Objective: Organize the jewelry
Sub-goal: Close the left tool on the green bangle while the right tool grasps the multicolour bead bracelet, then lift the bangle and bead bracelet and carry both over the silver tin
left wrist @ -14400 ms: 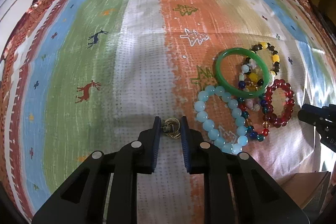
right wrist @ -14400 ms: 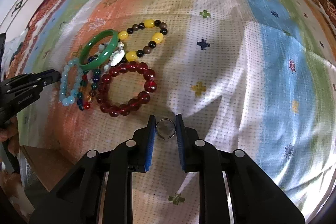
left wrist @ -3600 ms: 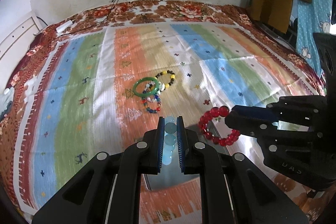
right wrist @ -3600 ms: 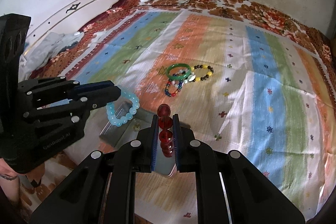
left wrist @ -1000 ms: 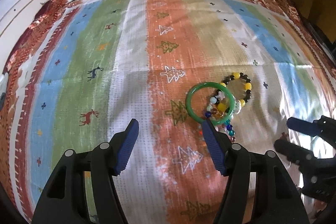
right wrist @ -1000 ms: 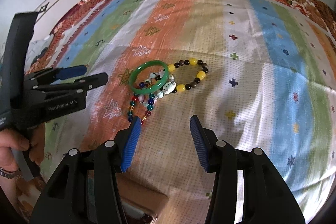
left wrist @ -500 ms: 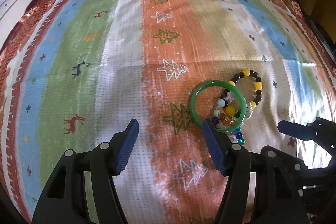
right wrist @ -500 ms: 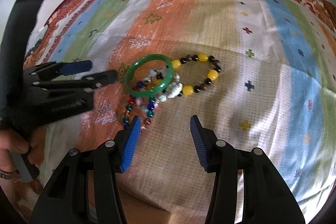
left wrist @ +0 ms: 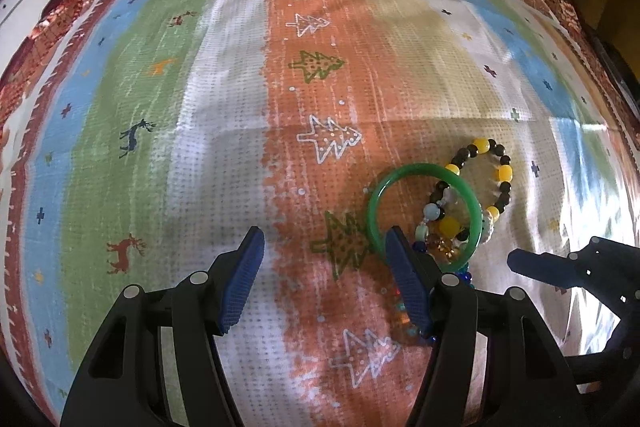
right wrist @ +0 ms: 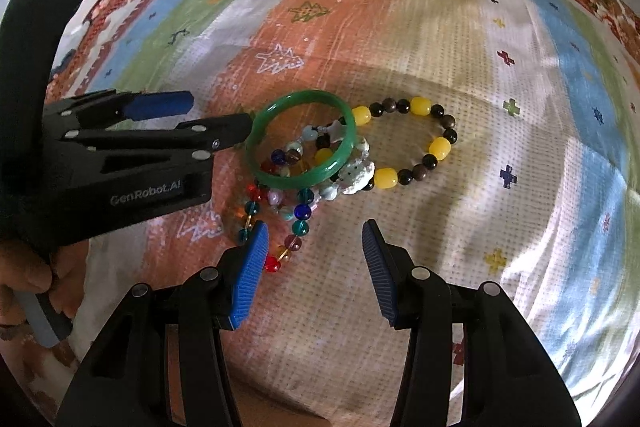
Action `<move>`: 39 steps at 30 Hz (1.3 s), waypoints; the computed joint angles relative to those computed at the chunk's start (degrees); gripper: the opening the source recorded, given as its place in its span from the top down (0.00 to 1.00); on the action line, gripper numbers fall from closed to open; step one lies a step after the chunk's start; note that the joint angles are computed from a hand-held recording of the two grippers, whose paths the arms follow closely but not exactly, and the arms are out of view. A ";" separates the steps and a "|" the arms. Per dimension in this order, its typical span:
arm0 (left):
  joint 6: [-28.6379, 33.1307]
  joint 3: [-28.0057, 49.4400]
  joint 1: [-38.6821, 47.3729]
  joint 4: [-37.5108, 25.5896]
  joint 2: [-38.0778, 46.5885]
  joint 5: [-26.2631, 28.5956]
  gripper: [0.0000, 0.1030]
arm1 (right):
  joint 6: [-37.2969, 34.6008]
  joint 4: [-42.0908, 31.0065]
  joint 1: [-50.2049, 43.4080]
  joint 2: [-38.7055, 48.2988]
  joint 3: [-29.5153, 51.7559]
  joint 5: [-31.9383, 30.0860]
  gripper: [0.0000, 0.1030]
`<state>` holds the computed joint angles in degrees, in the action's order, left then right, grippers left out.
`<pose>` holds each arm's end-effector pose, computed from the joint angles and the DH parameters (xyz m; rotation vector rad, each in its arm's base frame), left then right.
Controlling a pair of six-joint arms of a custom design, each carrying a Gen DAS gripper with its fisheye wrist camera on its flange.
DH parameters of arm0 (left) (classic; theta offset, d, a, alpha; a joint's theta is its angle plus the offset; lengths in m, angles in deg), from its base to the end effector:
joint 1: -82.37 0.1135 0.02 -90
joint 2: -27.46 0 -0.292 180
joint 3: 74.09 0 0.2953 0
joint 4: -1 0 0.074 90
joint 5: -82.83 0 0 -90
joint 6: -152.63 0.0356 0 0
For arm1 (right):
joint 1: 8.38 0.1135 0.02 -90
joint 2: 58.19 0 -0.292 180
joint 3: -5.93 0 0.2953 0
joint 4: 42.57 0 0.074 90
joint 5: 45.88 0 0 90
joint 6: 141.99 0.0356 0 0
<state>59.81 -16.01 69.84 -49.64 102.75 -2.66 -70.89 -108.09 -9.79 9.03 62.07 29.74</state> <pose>0.2622 -0.0611 0.2071 0.2551 2.7516 -0.1801 0.2220 0.0034 0.2204 -0.4756 2.8139 0.2952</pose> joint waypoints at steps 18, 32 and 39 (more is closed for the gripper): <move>1.32 1.43 -0.79 1.91 4.99 0.09 0.39 | 1.54 1.49 5.53 6.48 1.64 4.93 0.53; 4.07 0.22 1.09 2.79 4.11 0.68 0.94 | 1.25 2.45 5.42 6.35 1.51 4.00 0.90; 4.72 0.39 2.47 0.54 0.25 -0.66 0.94 | -2.93 -1.08 2.42 -0.10 1.13 2.92 0.90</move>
